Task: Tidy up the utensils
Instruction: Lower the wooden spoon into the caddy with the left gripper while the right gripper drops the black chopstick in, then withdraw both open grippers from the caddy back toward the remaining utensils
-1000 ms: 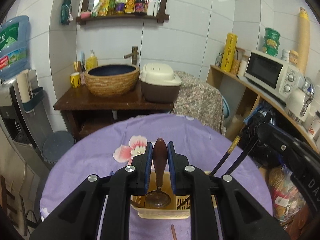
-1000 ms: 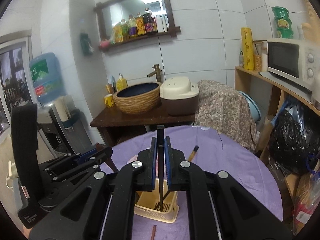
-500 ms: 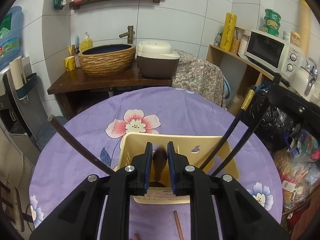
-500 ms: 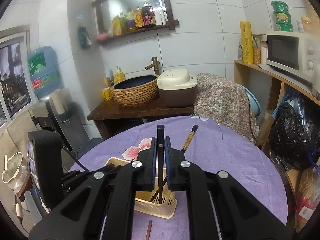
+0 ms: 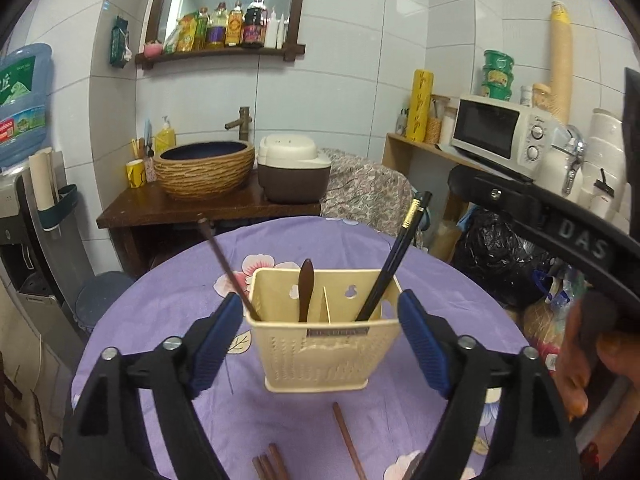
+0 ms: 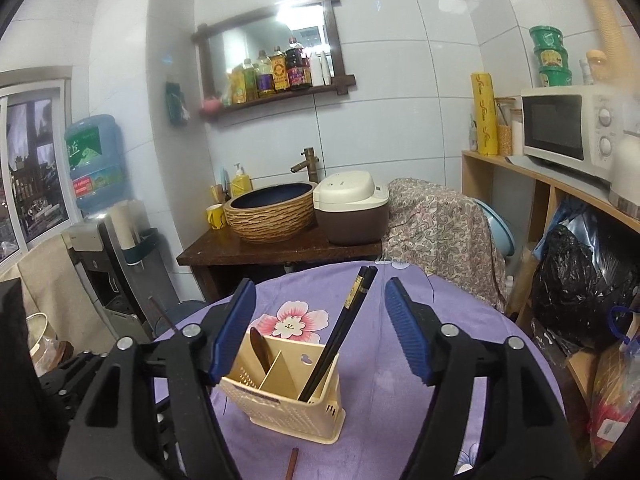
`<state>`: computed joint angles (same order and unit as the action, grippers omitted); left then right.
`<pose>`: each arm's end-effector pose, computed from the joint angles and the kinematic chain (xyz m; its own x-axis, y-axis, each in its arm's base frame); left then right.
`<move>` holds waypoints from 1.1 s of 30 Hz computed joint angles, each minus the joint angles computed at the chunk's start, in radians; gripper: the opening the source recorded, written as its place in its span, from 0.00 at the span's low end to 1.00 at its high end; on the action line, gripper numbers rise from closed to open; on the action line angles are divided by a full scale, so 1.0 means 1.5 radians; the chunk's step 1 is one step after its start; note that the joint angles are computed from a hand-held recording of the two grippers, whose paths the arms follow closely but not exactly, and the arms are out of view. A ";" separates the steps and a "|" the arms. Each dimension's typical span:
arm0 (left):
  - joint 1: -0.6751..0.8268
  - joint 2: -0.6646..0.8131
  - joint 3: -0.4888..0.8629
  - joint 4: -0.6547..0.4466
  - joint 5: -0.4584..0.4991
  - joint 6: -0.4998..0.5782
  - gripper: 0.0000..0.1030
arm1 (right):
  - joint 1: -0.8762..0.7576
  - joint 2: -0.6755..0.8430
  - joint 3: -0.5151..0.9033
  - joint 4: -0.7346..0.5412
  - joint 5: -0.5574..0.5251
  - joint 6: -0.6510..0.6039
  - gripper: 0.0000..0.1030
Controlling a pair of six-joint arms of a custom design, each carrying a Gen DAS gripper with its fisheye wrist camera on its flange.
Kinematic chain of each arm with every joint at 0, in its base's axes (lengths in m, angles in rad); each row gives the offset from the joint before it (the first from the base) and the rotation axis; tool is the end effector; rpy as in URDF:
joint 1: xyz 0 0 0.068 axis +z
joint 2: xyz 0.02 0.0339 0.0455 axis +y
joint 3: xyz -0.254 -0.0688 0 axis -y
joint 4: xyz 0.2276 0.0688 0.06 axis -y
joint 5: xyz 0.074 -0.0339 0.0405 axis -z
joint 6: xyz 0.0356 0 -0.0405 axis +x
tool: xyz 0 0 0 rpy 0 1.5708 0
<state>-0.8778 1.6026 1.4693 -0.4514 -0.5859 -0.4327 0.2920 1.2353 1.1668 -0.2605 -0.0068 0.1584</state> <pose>0.2375 -0.2552 0.3394 -0.4654 0.0135 -0.8850 0.1667 0.9833 -0.0726 0.2597 0.0783 0.3622 -0.3519 0.0589 -0.9342 -0.2415 0.9585 0.1514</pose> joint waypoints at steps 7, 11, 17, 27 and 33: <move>-0.079 -0.117 -0.180 0.044 -0.118 -0.050 0.95 | 0.048 -0.136 -0.121 -0.013 0.044 -0.030 0.74; -0.115 -0.139 -0.250 0.027 -0.153 -0.113 0.95 | 0.076 -0.205 -0.192 -0.030 0.050 -0.028 0.77; -0.163 -0.158 -0.332 -0.011 -0.203 -0.193 0.95 | 0.158 -0.287 -0.305 -0.044 0.128 -0.020 0.78; -0.199 -0.155 -0.398 -0.108 -0.213 -0.361 0.95 | 0.219 -0.310 -0.448 -0.045 0.192 0.053 0.78; -0.201 -0.161 -0.427 -0.130 -0.187 -0.415 0.94 | 0.195 -0.322 -0.496 -0.067 0.178 0.084 0.78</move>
<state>-1.1793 1.3605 0.8281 -0.6468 -0.8667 -1.0551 0.5852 0.7528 0.4227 -0.3607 0.2597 0.2847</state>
